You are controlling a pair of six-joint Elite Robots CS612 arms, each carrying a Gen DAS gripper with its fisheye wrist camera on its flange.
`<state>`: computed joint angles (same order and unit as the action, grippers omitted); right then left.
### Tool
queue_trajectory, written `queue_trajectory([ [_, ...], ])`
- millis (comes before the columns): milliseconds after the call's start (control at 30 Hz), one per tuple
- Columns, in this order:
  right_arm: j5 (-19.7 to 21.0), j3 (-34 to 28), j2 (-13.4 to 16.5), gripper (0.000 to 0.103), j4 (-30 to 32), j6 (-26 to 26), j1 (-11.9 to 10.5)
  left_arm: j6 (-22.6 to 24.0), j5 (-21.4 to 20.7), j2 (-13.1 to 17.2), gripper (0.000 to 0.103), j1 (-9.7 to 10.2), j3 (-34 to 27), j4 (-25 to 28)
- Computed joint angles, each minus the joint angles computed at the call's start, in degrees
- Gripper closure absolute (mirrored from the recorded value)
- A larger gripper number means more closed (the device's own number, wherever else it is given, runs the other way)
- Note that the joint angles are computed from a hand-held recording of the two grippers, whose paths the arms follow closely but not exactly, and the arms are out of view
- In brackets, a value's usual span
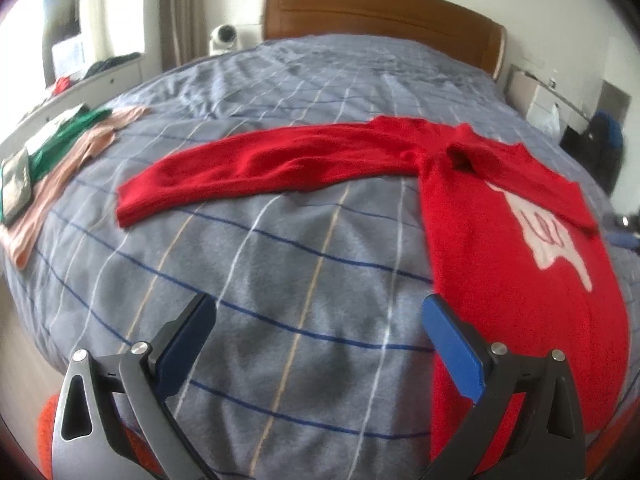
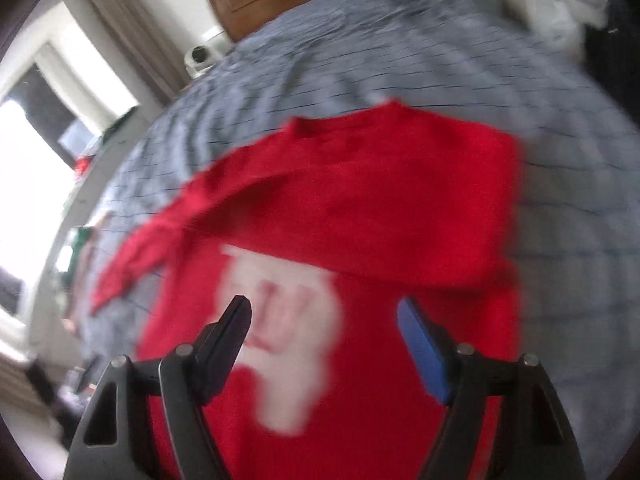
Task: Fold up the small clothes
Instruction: 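Lay the held sleeve across the sweater's chest and open the right gripper, then grasp the other sleeve cuff with the left gripper and lift it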
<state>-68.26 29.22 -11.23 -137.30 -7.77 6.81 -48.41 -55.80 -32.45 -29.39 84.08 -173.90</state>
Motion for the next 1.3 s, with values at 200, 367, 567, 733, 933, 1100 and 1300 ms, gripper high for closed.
queue_trajectory([
  [200, -6.4, 18.2, -7.8, 0.028, -15.9, 5.2, -1.0, 2.0, -0.5, -0.3, 0.000, -0.13, 0.5, -1.9],
  [367, -11.6, 27.0, -11.9, 0.028, -21.6, 6.5, 0.2, 4.1, 1.2, -0.5, 0.000, -0.43, 0.8, -1.9],
  [567, -16.3, 31.1, -14.1, 0.028, -23.2, 5.4, 2.4, 7.0, -0.4, -0.4, 0.000, -0.15, 0.5, -1.3],
  [733, -22.7, 30.7, -13.8, 0.019, -23.8, 4.8, 4.5, 7.9, -2.3, -0.5, 0.000, 0.35, 0.7, -2.2],
  [933, -26.9, 27.8, -12.0, 0.016, -22.8, 3.1, 6.4, 8.4, -4.3, -0.6, 0.000, 0.92, 1.1, -3.0],
  [1100, -27.4, 27.3, -11.4, 0.016, -22.8, 1.4, 7.4, 7.2, -5.7, -0.9, 0.000, 1.28, 1.8, -3.5],
  [1300, -27.3, 28.5, -11.8, 0.016, -24.1, -1.5, 8.1, 6.3, -6.6, -1.0, 0.000, 1.44, 2.1, -3.7],
])
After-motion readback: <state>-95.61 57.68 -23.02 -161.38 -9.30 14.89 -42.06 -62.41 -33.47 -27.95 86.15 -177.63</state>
